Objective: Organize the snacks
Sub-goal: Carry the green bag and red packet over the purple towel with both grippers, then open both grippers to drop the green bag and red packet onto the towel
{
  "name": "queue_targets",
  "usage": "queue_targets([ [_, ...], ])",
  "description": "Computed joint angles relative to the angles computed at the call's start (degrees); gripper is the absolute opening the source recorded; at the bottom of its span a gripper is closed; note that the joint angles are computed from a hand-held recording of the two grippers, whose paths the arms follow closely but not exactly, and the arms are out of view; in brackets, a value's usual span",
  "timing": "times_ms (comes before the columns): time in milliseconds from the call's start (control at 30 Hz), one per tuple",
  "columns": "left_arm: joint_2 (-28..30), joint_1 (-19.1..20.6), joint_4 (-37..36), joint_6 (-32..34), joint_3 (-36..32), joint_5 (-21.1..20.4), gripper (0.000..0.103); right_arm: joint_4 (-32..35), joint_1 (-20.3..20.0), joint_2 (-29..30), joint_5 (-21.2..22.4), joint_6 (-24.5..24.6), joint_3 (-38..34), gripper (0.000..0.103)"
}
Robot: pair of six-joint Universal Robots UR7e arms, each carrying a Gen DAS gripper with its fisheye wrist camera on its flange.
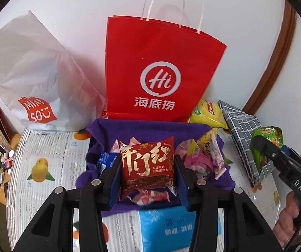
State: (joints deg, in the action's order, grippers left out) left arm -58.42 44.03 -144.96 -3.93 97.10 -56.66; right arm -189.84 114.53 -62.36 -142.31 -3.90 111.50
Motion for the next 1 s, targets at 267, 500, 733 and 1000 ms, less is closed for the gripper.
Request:
queue_targets([
  [267, 3.8, 2.4, 0.6, -0.5, -5.1, -0.8, 0.044, 1.3, -3.2, 0.8, 3.4, -0.2, -3.3, 0.056],
  [500, 7.2, 4.4, 0.0, 0.5, -8.2, -1.4, 0.044, 6.9, -5.7, 3.6, 8.3, 0.0, -6.6, 0.056],
  [733, 8.9, 6.9, 3.1, -1.4, -10.7, -3.7, 0.044, 12.4, -7.7, 7.1, 10.3, -1.8, -8.7, 0.056],
  [1000, 9.4, 7.7, 4.5, -1.9, -11.2, -4.8, 0.044, 14.1, -8.0, 8.7, 9.1, -5.1, -9.4, 0.056],
])
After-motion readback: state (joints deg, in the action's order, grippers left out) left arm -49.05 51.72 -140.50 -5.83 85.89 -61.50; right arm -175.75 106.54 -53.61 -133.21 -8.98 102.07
